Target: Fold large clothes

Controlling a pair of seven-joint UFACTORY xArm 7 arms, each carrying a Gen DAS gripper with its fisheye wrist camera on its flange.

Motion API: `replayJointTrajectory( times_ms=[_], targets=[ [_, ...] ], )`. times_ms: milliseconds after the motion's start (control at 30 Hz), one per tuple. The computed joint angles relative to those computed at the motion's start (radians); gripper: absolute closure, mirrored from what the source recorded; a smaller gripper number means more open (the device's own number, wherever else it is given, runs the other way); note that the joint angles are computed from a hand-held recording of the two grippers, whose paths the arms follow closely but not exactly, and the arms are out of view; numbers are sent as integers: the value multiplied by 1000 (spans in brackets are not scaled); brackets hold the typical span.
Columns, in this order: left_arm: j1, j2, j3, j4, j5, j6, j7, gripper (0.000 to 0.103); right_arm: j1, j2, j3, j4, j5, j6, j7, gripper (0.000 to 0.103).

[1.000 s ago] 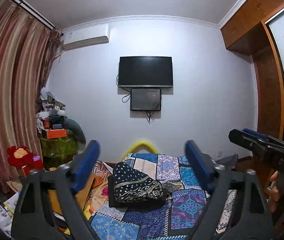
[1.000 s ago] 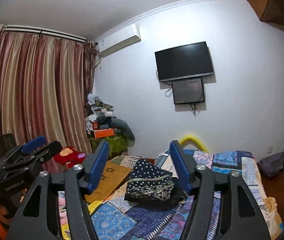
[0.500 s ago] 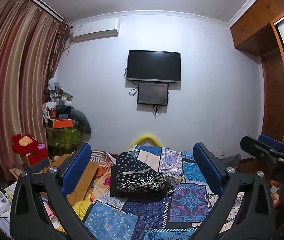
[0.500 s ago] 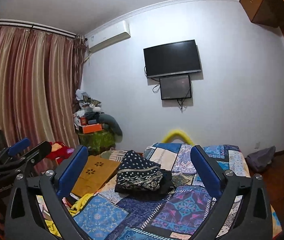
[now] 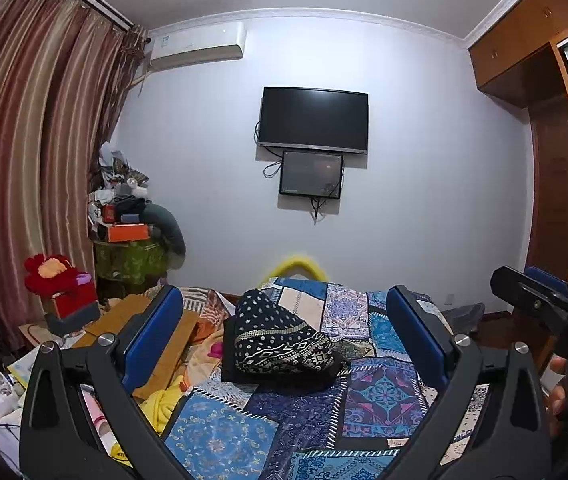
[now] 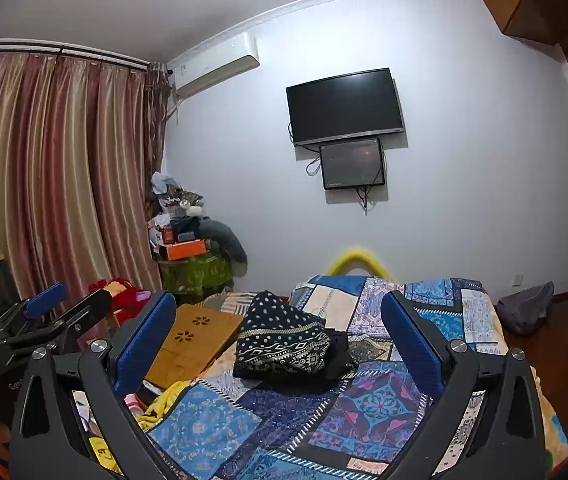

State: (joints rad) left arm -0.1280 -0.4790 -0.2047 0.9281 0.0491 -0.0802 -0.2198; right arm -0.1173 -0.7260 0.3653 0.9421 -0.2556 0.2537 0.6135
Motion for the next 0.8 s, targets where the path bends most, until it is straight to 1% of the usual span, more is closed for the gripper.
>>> replayJointTrajectory(
  times_ms=[167, 333, 533, 800],
  targets=[
    [8, -3, -2, -5, 4, 12, -2, 1, 8, -1, -1, 3, 4, 13, 3, 1],
    [38, -9, -26, -12, 14, 15, -16, 1, 17, 4, -6, 13, 3, 29, -1, 1],
    [32, 2, -28, -4, 22, 28, -19, 1, 22, 2, -9, 13, 1, 37, -1, 1],
    [4, 12, -13, -3, 21, 28, -18, 1, 29, 3, -16, 15, 2, 67, 1, 1]
  ],
)
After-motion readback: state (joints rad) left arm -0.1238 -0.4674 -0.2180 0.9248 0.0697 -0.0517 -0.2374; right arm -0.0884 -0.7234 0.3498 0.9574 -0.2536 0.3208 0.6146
